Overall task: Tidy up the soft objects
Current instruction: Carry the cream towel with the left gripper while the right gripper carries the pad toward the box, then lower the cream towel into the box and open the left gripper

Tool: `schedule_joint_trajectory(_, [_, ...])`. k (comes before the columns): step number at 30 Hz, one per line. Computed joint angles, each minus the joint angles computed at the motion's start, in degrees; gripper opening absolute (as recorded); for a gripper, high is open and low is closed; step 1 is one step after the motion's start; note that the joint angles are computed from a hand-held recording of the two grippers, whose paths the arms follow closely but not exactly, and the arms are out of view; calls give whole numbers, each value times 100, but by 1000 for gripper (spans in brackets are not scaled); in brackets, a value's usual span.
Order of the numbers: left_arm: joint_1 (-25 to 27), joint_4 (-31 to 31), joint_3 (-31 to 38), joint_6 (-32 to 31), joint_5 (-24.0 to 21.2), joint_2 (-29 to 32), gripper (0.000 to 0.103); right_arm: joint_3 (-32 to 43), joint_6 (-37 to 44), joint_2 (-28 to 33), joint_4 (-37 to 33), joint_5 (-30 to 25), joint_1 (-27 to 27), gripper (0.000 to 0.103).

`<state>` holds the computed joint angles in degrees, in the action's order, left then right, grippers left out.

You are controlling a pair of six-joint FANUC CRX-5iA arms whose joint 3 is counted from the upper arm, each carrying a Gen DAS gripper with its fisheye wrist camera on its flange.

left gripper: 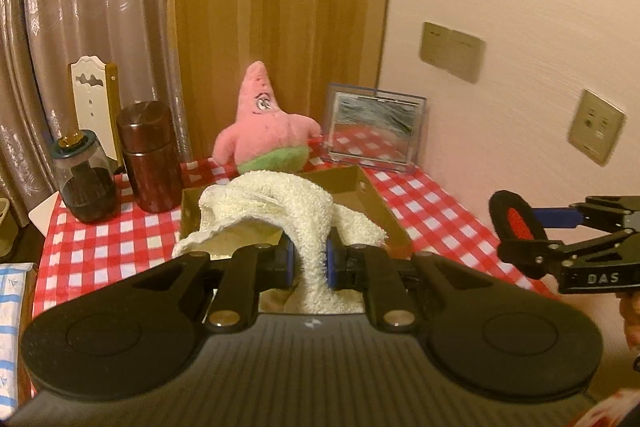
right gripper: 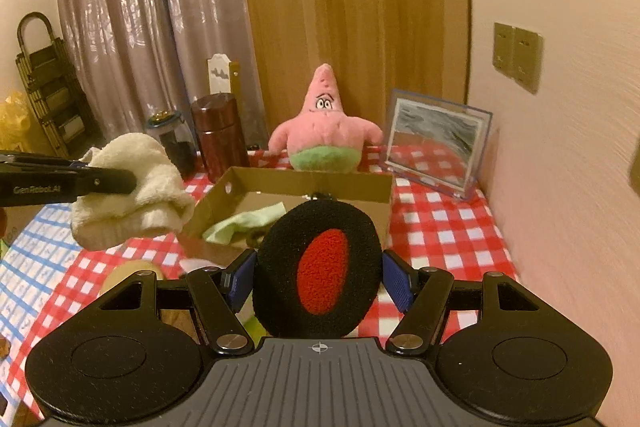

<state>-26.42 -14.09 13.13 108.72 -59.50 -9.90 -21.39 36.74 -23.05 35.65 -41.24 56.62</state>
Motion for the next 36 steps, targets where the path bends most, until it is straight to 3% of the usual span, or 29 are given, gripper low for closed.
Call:
schedule_joint_trajectory(13, [1080, 948, 208, -882, 488, 816, 13, 1452, 1711, 1616, -1082, 368, -787, 66])
schedule_joint_trajectory(23, [1375, 1146, 298, -1259, 492, 1385, 13, 2307, 2464, 2580, -1639, 273, -1041, 66])
schedule_joint_trajectory(36, [1491, 1387, 377, -1484, 447, 1849, 13, 2802, 2766, 3164, -2108, 216, -1164, 66])
